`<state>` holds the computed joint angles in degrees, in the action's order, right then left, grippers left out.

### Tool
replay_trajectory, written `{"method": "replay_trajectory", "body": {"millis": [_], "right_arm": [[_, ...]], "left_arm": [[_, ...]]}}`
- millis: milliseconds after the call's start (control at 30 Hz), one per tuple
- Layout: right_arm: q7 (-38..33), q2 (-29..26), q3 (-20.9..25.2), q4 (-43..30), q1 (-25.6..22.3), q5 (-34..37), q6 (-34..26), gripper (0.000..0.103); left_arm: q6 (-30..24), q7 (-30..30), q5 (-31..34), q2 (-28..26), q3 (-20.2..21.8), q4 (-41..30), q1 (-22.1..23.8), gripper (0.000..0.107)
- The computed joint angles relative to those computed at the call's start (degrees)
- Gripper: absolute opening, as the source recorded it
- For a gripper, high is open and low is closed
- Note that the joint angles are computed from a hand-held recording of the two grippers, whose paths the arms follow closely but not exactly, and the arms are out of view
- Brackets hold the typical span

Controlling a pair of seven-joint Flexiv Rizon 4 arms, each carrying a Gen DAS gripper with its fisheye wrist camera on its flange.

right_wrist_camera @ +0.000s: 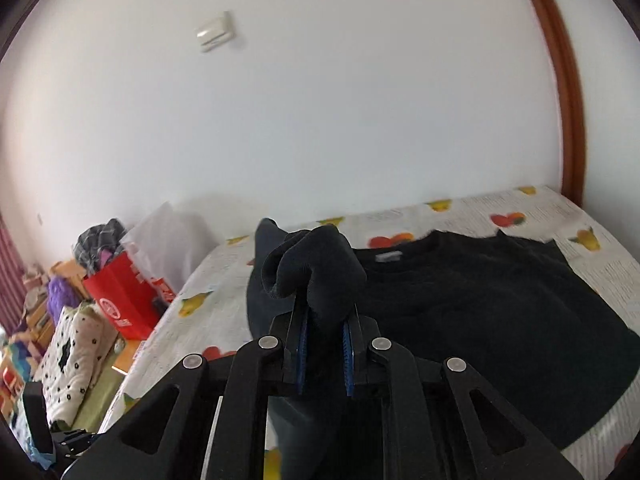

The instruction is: Fold small clothes

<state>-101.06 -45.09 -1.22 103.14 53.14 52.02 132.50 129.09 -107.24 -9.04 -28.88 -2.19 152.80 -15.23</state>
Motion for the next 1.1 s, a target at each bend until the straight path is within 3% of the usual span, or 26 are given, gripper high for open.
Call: {"method": "replay_trajectory", "body": {"millis": [100, 200, 300, 433, 533, 633, 800, 867, 933, 1033, 1100], "right_arm": [[1.3, -1.3, -0.5, 1.2, -2.5, 2.1, -2.9, 0.012], [6.8, -2.7, 2.0, 3.8, -6.7, -2.6, -5.9, 0.012], [10.3, -3.5, 4.1, 6.3, -9.2, -8.1, -4.7, 0.013], [12.0, -2.1, 3.4, 9.3, -10.0, -13.4, -5.9, 0.017], [14.0, -1.3, 2.9, 11.4, -10.5, -16.1, -6.2, 0.026], [14.8, -1.2, 1.7, 13.1, -10.5, -19.5, -6.4, 0.028], [17.5, -2.3, 0.0, 14.6, -10.6, -24.3, -6.1, 0.028], [18.5, -2.5, -0.7, 15.2, -10.3, -26.0, -5.8, 0.018], [19.4, -3.0, -1.9, 15.6, -9.5, -26.8, -5.3, 0.017], [20.3, -3.5, -2.9, 15.6, -9.0, -28.1, -5.3, 0.017], [20.8, -3.8, -3.6, 15.4, -8.6, -28.6, -5.7, 0.016]], "left_arm": [[-2.8, 2.9, -3.4, -0.1, 0.2, -3.1, -4.7, 0.055], [-5.5, 5.5, -5.1, -0.3, -0.4, -6.3, -7.6, 0.055], [-7.5, 7.1, -5.9, -1.2, -1.1, -9.6, -9.8, 0.055], [-10.9, 8.1, -5.4, -2.6, -2.8, -14.3, -10.8, 0.055], [-12.9, 9.3, -5.1, -3.5, -3.1, -17.6, -12.5, 0.055], [-13.1, 8.8, -2.1, -4.5, -5.9, -20.0, -10.5, 0.055], [-17.4, 10.5, -7.1, -6.2, -1.0, -25.0, -17.9, 0.055], [-19.6, 11.1, -9.5, -7.0, 1.4, -26.9, -21.1, 0.055], [-20.9, 11.1, -11.0, -8.1, 3.2, -28.6, -23.1, 0.054], [-22.8, 11.0, -13.7, -9.5, 7.3, -30.6, -27.4, 0.041], [-21.8, 10.3, -13.4, -9.9, 6.8, -30.8, -26.8, 0.037]]}}
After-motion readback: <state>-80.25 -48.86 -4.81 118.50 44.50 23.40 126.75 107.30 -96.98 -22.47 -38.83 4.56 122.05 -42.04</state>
